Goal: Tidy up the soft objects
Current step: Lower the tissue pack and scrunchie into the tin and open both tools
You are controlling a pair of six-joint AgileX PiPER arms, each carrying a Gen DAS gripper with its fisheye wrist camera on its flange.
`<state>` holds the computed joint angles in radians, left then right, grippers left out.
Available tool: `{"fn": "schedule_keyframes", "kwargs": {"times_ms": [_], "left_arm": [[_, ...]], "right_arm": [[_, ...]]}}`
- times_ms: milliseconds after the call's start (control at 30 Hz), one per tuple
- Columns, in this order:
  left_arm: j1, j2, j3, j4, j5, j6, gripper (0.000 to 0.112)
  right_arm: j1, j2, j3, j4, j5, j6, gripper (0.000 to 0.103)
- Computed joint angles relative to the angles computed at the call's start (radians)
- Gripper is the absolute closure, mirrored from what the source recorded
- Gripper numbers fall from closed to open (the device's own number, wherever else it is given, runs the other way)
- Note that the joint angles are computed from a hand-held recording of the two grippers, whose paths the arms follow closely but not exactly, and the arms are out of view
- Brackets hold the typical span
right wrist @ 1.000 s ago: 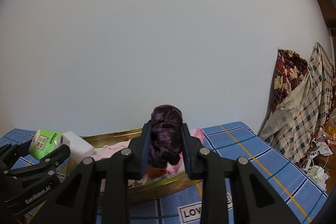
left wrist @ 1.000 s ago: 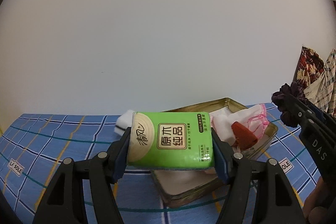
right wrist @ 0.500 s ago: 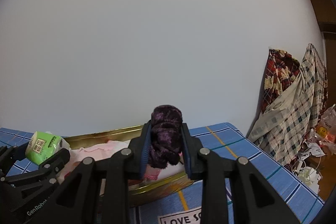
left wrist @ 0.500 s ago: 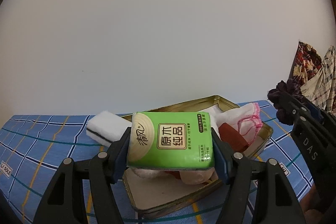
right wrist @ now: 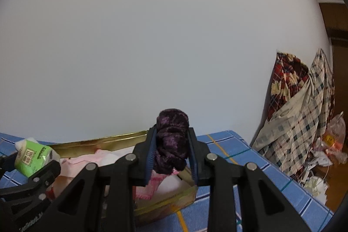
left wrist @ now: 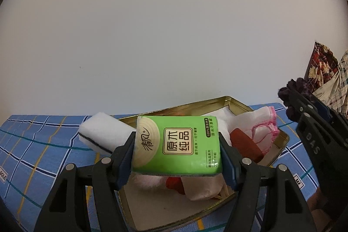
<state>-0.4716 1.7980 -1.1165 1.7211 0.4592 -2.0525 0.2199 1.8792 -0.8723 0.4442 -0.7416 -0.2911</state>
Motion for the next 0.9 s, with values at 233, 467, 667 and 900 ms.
{"fn": "schedule_keyframes", "kwargs": {"times_ms": [233, 467, 667, 900], "left_arm": [[0.016, 0.050, -0.067, -0.078, -0.018, 0.088, 0.043], [0.026, 0.096, -0.141, -0.183, -0.034, 0.200, 0.043], [0.042, 0.140, -0.220, -0.377, -0.040, 0.392, 0.043], [0.046, 0.165, -0.258, -0.503, -0.036, 0.519, 0.043]], "right_arm": [[0.008, 0.073, -0.122, 0.040, 0.072, -0.087, 0.076], [-0.015, 0.122, -0.219, -0.005, 0.188, -0.073, 0.076], [-0.062, 0.159, -0.310, -0.180, 0.376, 0.076, 0.076], [-0.089, 0.187, -0.358, -0.429, 0.481, 0.332, 0.076]]}}
